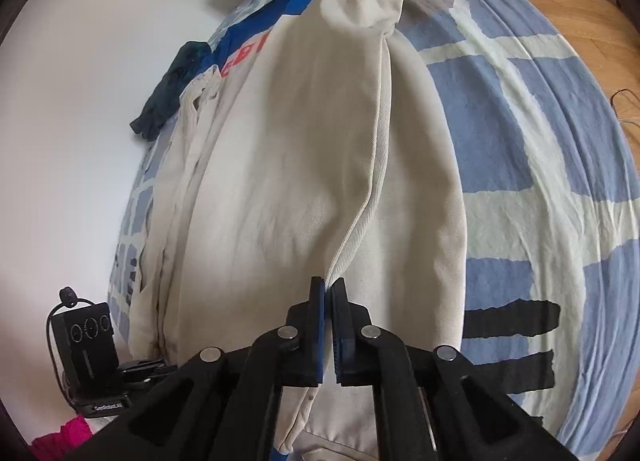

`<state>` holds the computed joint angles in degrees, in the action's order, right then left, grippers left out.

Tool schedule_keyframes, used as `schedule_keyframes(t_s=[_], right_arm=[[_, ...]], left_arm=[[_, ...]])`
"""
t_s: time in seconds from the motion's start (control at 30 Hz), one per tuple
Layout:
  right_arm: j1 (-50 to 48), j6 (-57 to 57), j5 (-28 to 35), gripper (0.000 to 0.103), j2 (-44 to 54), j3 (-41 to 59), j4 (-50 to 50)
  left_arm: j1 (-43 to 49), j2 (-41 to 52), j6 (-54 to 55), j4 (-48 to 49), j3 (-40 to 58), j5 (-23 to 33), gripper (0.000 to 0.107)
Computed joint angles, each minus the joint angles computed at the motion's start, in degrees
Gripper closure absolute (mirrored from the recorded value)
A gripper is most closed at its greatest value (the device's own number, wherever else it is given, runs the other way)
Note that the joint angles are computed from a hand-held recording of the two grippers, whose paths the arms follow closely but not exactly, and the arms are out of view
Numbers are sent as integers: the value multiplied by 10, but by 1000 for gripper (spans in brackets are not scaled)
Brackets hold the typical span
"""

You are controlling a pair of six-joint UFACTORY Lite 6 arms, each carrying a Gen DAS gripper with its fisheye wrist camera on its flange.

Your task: Fold large clothes

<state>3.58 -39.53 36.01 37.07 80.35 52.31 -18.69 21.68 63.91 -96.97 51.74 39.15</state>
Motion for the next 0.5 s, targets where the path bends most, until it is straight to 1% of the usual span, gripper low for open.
schedule_keyframes(t_s=[0.07, 0.13, 0.2, 0.27, 0.3, 0.33, 0.37, 0.4, 0.43, 0.47, 0.5], right_arm=[[-3, 37, -1, 103, -36, -4, -65], [-18, 61, 10, 103, -62, -1, -108], [-26, 83, 7, 103, -73, 6, -143], [-31, 54, 11, 103, -62, 5, -117], [-28, 46, 6, 102, -54, 3, -110], [-22, 43, -3, 97, -44, 3, -112], [-14, 58, -8, 96, -31, 10, -134], [-12, 54, -6, 91, -18, 20, -132], [-19, 25, 7, 77, -10, 25, -108], [-28, -12, 19, 73, -9, 25, -71], [-39, -46, 30, 71, -9, 26, -39]], left_arm=[[-28, 2, 11, -26, 5, -3, 99], [-56, 7, 22, -39, 16, -17, 99], [-96, 22, 29, -39, 40, -72, 99], [-116, 41, 21, -24, 58, -111, 99], [-121, 46, 23, -24, 61, -120, 99], [-119, 43, 38, -37, 54, -116, 99], [-118, 36, 32, -25, 50, -121, 99], [-119, 25, 14, -1, 47, -131, 99], [-121, 11, -16, 38, 44, -147, 97], [-121, -8, -35, 67, 35, -153, 97], [-123, -31, -50, 89, 21, -163, 97]])
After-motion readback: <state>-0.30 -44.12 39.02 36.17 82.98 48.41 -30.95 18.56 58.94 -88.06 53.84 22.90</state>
